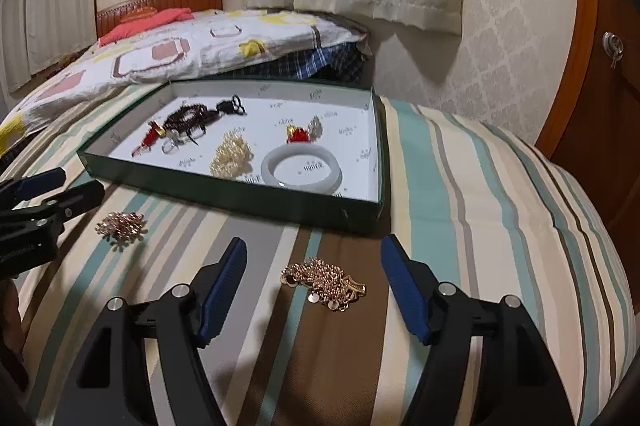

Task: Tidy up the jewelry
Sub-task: 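Grasp the pearl flower brooch with the left tool while the right tool grasps the gold chain bracelet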

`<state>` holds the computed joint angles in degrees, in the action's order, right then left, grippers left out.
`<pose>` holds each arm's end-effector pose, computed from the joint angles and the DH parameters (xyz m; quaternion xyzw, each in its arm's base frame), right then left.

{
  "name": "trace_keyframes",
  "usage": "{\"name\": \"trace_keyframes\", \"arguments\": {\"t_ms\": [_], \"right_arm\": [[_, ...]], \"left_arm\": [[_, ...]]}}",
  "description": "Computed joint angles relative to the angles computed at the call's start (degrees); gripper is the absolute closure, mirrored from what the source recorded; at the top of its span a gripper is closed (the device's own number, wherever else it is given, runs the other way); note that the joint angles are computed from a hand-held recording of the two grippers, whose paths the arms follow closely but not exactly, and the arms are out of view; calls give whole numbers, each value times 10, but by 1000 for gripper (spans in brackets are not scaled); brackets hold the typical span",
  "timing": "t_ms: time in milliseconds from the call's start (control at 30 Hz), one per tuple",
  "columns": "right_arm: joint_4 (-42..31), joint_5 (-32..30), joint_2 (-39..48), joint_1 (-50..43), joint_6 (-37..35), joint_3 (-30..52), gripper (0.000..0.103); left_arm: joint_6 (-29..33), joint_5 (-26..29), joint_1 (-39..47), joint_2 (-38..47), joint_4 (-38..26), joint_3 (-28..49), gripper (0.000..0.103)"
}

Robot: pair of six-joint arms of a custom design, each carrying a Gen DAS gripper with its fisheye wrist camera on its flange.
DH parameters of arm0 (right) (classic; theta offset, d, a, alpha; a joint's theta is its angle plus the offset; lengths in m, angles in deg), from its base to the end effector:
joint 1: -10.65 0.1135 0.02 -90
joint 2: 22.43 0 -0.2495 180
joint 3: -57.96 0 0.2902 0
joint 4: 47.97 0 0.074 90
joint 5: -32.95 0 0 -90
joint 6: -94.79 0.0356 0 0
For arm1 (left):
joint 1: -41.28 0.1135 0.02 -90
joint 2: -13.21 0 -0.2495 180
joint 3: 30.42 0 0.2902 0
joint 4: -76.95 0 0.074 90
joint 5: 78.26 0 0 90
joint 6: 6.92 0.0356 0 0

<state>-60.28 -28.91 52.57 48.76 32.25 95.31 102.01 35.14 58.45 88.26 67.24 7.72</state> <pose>0.2094 0.1429 0.0965 -0.0017 0.9152 -0.0122 0.4029 0.2535 0.0635 0.1027 0.0889 0.9086 -0.0670 0.4025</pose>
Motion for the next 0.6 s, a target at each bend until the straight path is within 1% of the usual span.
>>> {"name": "trace_keyframes", "arguments": {"t_ms": [367, 400, 467, 500, 567, 600], "right_arm": [[-27, -86, 66, -49, 16, 34, 36], [-27, -94, 70, -53, 16, 36, 39], [-26, -100, 69, -56, 17, 34, 48], [-24, -100, 67, -54, 16, 32, 49], [-21, -103, 64, -50, 11, 30, 60], [-20, -105, 62, -47, 9, 28, 64]], "left_arm": [[11, -36, -26, 60, -34, 39, 23], [12, -35, -26, 65, -37, 43, 23], [13, -31, -24, 72, -43, 49, 23], [14, -30, -24, 75, -45, 52, 23], [16, -31, -26, 81, -51, 57, 23], [19, -29, -26, 82, -54, 58, 23]]}}
